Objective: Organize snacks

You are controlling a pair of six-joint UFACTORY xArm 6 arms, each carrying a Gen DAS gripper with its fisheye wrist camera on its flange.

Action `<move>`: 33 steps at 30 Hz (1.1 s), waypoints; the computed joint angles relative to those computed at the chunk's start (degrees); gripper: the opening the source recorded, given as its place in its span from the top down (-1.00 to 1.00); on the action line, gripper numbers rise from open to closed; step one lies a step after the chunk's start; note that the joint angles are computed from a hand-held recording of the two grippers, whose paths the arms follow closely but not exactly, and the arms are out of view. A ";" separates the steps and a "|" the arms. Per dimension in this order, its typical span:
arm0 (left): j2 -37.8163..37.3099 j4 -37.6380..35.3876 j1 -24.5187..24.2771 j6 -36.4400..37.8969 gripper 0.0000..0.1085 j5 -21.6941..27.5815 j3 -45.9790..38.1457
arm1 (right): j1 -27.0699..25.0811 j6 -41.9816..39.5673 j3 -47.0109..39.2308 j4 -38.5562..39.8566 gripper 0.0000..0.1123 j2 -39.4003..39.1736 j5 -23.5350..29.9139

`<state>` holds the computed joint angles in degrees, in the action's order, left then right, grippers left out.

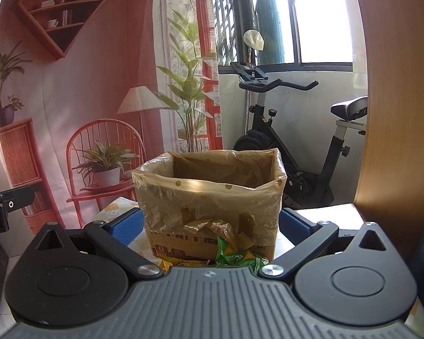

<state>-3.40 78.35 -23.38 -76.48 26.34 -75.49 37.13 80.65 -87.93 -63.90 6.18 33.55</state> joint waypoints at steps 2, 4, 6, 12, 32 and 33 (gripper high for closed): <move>0.08 -0.21 0.07 0.11 -0.89 -0.14 -0.09 | -0.02 0.00 0.42 0.08 -0.83 -0.40 0.13; 0.08 0.03 0.12 -0.12 -0.89 -0.25 -0.13 | 0.00 0.02 0.77 0.09 -0.83 -0.75 0.29; -0.06 0.22 0.12 -0.30 -0.89 -0.28 0.01 | -0.01 0.13 0.97 -0.04 -0.83 -0.92 0.26; -0.28 1.54 -0.10 -1.44 -0.89 -0.10 0.29 | 0.01 0.30 0.92 -0.23 -0.83 -0.88 0.07; 1.77 11.85 5.32 -19.25 -0.89 -11.70 1.51 | -0.24 1.33 1.94 -2.19 -0.83 0.04 -1.07; 1.98 12.97 5.61 -21.17 -0.89 -12.17 1.72 | -0.38 1.65 2.37 -2.64 -0.83 0.15 -1.43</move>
<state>-1.42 91.33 -17.77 -97.65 14.16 -73.76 36.75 82.30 -85.56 -66.54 6.34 32.11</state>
